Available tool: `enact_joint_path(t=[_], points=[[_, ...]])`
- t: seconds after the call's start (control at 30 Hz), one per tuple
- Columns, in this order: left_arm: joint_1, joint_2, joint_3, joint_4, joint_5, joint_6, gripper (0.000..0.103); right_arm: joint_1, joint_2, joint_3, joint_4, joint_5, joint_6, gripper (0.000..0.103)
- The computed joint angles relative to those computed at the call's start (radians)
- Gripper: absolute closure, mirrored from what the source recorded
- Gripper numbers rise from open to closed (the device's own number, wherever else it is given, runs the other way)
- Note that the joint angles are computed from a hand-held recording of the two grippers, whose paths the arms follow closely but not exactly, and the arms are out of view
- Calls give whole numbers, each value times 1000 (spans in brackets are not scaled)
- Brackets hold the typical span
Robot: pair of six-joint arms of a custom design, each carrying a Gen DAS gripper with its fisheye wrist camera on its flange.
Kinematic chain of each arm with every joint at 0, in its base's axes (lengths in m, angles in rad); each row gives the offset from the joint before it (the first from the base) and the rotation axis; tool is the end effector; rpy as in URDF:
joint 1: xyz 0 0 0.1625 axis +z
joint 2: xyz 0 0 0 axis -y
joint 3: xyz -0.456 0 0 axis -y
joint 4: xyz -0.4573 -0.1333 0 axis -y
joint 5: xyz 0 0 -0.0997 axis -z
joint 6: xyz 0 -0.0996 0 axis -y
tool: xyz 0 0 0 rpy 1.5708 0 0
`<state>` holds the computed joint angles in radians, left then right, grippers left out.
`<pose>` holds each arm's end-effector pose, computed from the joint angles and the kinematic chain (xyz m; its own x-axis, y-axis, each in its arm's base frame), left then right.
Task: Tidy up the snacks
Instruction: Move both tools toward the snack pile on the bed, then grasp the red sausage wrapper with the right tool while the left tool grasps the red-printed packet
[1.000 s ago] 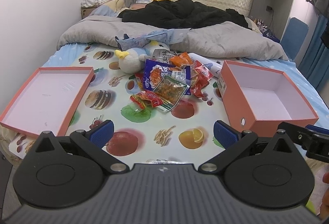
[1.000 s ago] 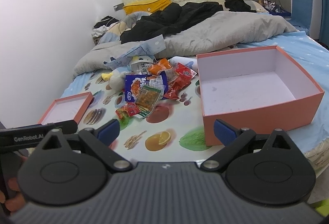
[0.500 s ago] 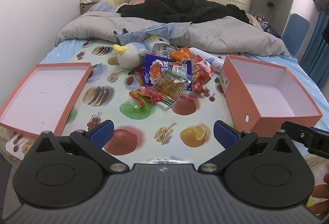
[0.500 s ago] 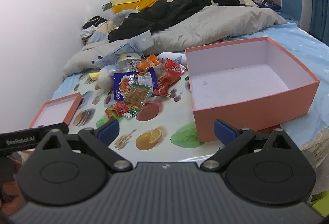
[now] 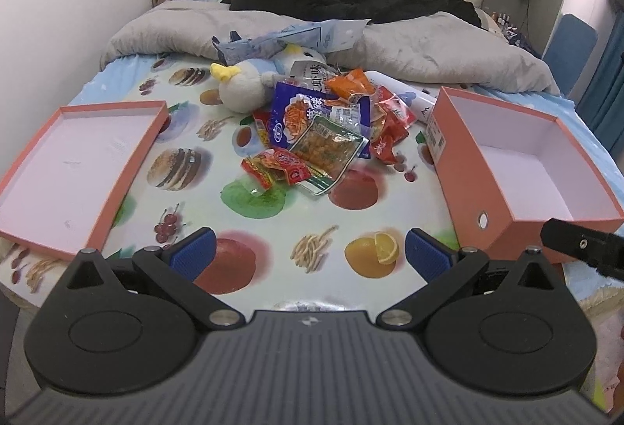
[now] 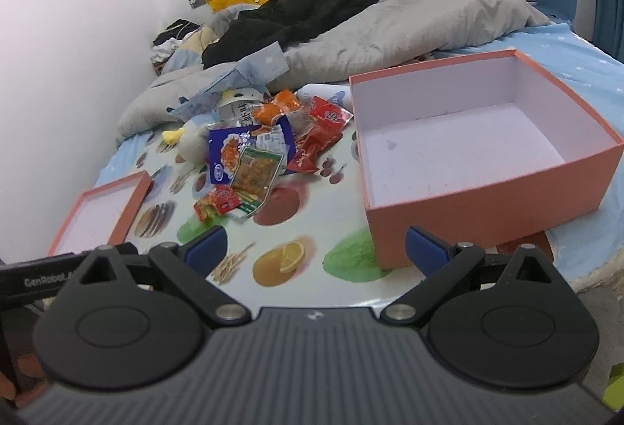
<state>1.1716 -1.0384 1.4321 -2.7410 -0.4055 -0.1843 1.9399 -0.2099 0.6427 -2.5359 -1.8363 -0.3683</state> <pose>-0.0853 -0.7807 0.4218 -0.6542 -0.5530 -0.5160 0.1601 0.5655 -0.8091 0.4592 -0.8901 0.0335 -0.7725 -0.4982 0.3937 -0.6313 0.6691 -0.3921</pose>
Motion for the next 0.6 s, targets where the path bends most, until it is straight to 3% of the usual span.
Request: enact_joint_path(t=[0.2, 0.27, 0.4, 0.6], points=[[34, 34, -48, -3, -43, -20, 0, -4, 51, -96, 67, 28, -29, 6], [38, 43, -61, -50, -99, -19, 0, -5, 70, -124, 85, 25, -45, 6], [53, 40, -47, 24, 15, 22, 0, -8, 97, -168, 112, 28, -47, 9], [77, 15, -43, 109, 33, -12, 0, -2, 160, -272, 173, 22, -32, 15]])
